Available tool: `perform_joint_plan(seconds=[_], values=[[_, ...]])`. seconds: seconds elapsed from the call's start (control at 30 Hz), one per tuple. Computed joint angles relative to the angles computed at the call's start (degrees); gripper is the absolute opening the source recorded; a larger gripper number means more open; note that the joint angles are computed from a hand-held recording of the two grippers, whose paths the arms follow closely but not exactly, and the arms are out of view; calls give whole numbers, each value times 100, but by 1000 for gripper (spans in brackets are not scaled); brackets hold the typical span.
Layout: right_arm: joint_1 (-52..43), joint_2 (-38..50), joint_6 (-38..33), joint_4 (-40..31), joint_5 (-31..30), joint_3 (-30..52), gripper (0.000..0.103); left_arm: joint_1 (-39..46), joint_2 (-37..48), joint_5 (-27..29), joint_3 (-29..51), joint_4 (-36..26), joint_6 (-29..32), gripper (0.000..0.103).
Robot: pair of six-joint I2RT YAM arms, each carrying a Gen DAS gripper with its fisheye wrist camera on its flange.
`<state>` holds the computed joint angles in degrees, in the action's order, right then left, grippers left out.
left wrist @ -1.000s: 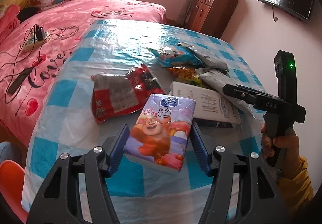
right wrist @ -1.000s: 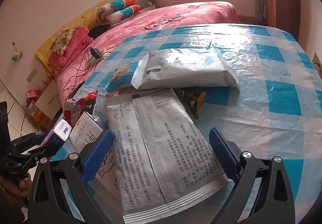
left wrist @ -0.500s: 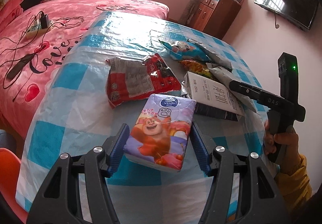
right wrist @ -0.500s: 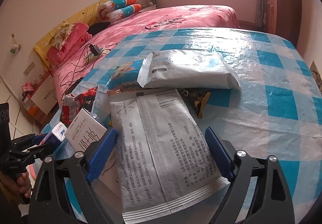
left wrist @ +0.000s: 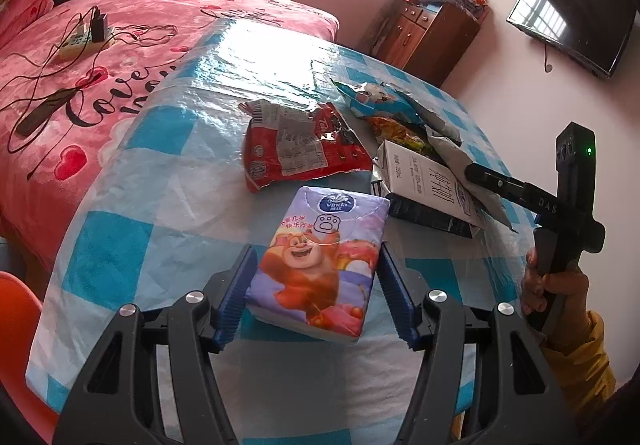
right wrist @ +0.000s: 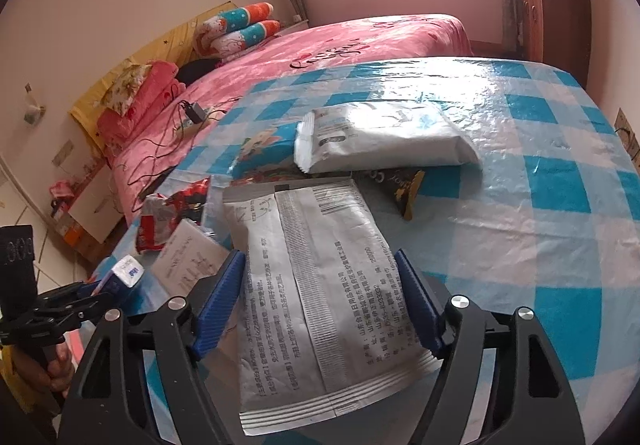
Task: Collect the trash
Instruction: 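Lift the Vinda pack with the left gripper while the right grasps the white printed sachet, then carry both items to the orange bucket and open both grippers over it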
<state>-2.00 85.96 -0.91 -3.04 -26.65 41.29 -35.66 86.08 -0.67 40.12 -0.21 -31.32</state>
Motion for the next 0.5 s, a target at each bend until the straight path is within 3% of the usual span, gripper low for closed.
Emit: perform_joint_plan(seconds=[0.23, 0.5], values=[[281, -332, 308, 150, 252, -230, 72, 106, -300, 113, -356, 182, -38, 62], [417, -695, 752, 107, 118, -291, 71, 249, -596, 288, -737, 393, -79, 62]])
